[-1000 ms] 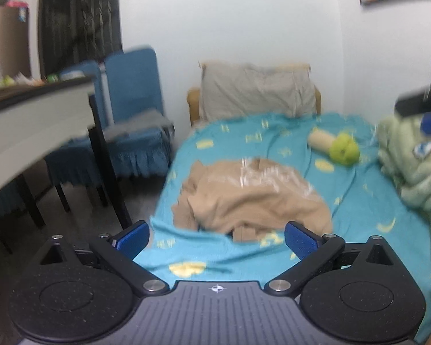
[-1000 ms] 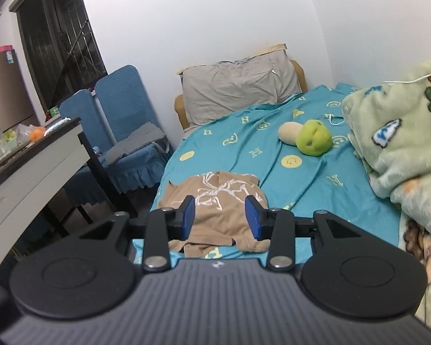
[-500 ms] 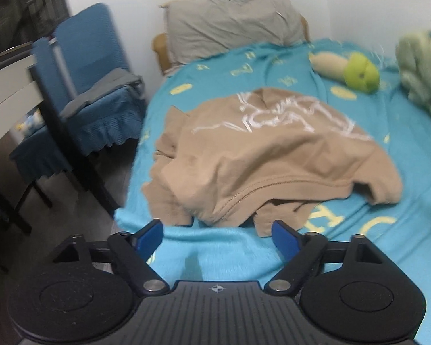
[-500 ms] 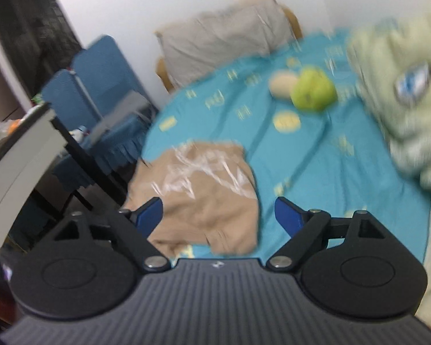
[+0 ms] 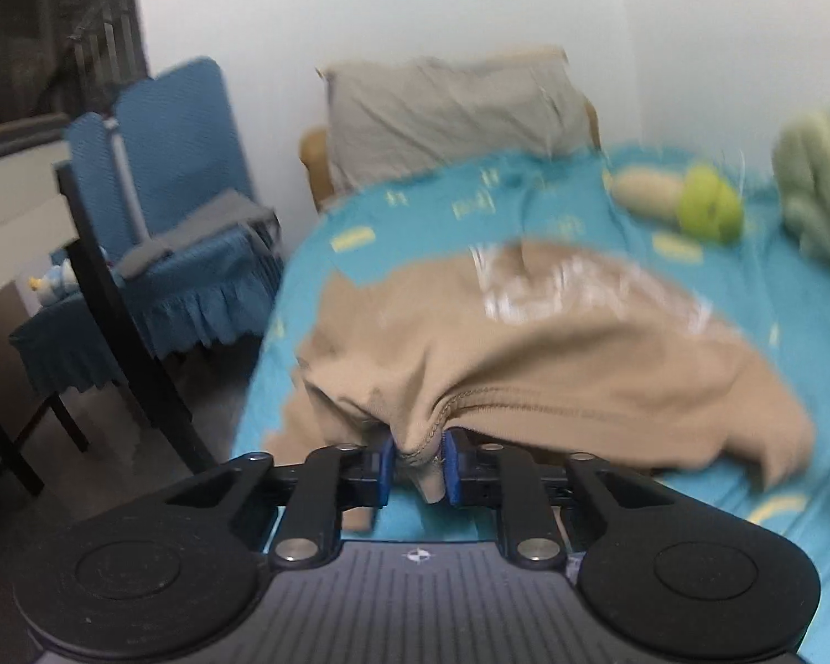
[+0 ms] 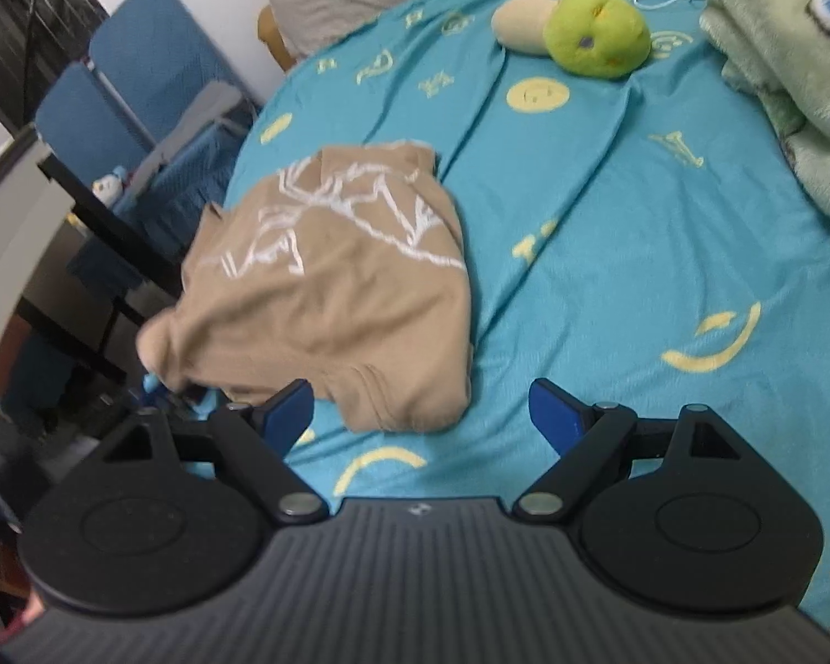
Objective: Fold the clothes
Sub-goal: 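Grasp the crumpled tan T-shirt with the left gripper and lift it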
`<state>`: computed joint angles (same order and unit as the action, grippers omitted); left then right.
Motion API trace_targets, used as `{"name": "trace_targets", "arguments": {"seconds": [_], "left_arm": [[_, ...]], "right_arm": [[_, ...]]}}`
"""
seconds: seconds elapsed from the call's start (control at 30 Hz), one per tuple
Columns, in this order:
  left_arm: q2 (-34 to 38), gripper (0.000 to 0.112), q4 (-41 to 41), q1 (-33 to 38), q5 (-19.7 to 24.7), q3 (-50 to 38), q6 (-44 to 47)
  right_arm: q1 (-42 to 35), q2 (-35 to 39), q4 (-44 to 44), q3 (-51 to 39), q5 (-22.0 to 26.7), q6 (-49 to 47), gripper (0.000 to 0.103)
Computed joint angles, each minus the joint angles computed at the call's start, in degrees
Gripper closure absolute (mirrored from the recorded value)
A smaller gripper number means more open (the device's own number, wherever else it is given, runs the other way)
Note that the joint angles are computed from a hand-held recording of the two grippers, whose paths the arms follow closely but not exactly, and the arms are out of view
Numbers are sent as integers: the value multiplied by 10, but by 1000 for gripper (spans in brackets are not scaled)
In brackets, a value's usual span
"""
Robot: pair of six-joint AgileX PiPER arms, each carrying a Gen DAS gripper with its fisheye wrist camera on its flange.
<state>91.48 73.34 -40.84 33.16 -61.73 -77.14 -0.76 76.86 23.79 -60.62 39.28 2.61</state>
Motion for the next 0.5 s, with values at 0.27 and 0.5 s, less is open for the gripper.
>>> {"name": "trace_targets", "arguments": {"seconds": [0.27,0.5], "left_arm": [[-145,99,20,-84,37,46,-68],[-275,100,60,-253,158,76,-137]], "right_arm": [[31,-47,-12,35,-59,-40,17],[82,-127,55,84,-67,-111,17]]}}
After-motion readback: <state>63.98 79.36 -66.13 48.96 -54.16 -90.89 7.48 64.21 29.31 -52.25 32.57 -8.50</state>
